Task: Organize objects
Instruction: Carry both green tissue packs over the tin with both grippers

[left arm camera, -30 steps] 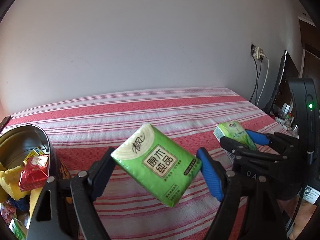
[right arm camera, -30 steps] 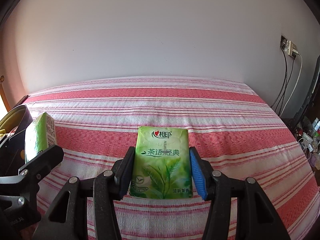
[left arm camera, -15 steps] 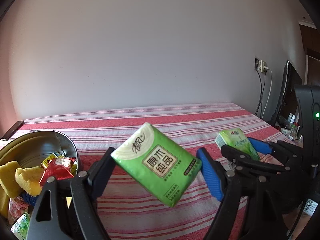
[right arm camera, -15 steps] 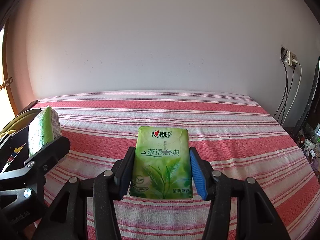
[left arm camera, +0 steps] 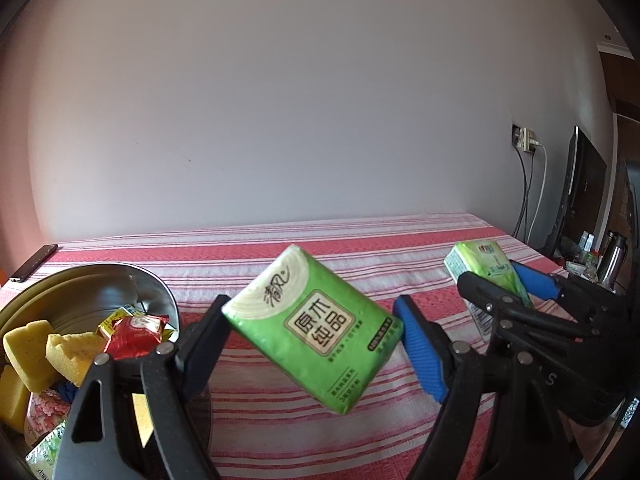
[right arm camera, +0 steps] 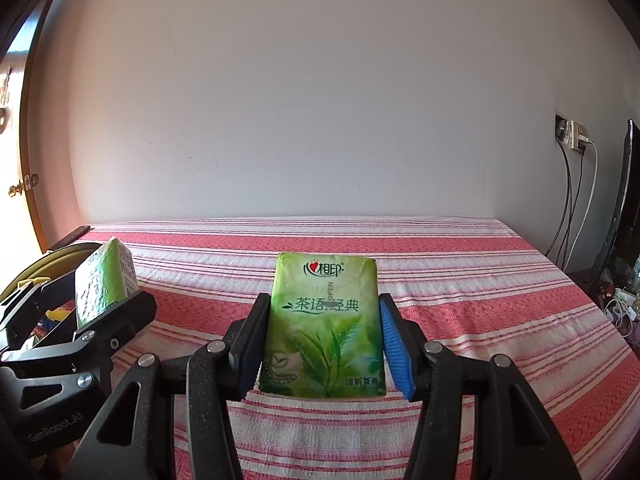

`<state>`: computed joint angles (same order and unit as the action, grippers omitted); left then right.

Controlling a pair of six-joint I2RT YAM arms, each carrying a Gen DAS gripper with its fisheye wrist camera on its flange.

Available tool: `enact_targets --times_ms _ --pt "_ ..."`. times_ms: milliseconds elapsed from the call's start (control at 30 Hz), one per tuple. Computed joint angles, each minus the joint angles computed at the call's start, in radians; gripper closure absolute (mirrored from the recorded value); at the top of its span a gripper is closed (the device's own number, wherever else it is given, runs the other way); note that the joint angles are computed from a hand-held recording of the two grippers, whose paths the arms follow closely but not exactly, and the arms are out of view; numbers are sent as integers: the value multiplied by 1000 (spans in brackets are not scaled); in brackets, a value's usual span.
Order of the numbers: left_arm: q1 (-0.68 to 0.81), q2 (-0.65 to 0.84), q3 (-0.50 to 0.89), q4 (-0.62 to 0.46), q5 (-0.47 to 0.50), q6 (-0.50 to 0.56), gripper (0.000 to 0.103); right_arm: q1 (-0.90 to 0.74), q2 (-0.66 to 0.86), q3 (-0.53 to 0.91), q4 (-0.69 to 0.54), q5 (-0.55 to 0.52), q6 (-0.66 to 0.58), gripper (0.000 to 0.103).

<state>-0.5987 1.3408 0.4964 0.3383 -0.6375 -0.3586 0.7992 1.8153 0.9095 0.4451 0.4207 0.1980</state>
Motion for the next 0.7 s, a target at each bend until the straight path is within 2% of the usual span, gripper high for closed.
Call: enact_targets --times_ms 700 --pt "-39 -124 -107 34 -86 23 21 81 -35 -87 167 71 -31 48"
